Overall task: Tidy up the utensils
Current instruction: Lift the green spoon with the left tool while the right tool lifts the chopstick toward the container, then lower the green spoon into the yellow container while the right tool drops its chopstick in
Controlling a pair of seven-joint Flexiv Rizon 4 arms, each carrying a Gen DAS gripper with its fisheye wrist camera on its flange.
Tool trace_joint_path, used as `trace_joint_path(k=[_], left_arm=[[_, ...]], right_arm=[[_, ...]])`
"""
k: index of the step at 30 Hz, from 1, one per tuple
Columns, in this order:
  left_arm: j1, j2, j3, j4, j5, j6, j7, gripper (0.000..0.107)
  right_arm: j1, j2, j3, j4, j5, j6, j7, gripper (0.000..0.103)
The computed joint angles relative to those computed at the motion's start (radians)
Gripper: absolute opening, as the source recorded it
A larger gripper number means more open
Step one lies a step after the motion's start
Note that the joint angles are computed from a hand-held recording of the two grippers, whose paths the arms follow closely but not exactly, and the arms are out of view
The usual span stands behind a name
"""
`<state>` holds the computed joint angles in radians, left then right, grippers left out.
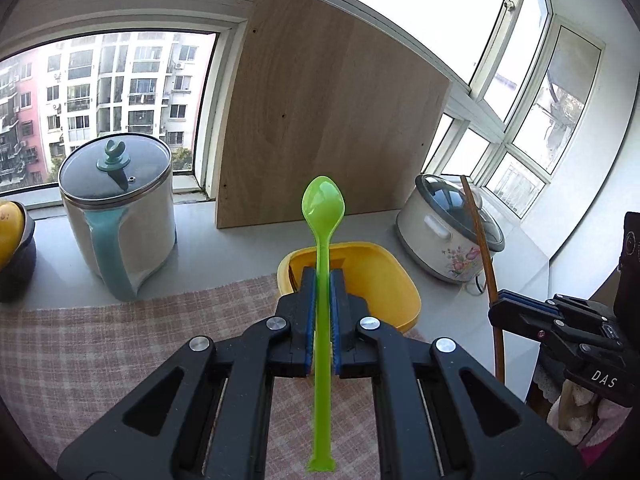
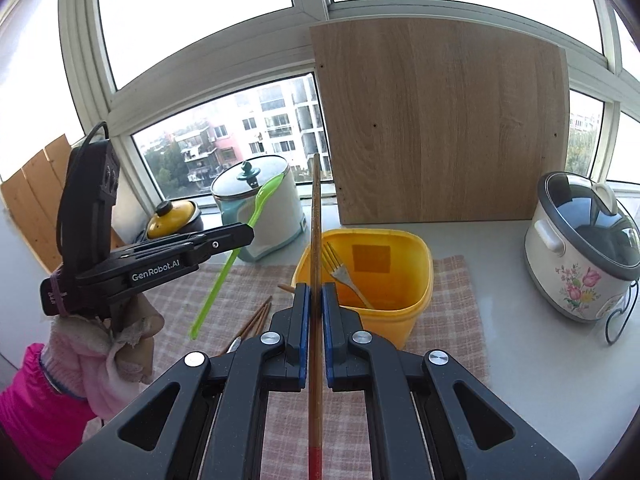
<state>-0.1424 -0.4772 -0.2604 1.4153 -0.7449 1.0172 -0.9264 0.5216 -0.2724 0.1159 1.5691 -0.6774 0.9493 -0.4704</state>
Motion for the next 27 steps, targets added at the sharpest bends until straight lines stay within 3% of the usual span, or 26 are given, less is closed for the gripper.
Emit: trace_joint_path(k=[15,27], left_arm=[[-0.043,-0.205,-0.025,-0.297,0.092,-0.030,-0.142,0.004],[-0.066,-0.320,-0.021,-0.440,0.165,-0.063,-0.202,0.004]], right_arm=[[-0.057,-0.122,-0.074,-0.125,0.037,0.102,-0.064,0.005],[-0.066,-0.209,-0.109,-0.209,0.102,0.147,-0.116,0.005]])
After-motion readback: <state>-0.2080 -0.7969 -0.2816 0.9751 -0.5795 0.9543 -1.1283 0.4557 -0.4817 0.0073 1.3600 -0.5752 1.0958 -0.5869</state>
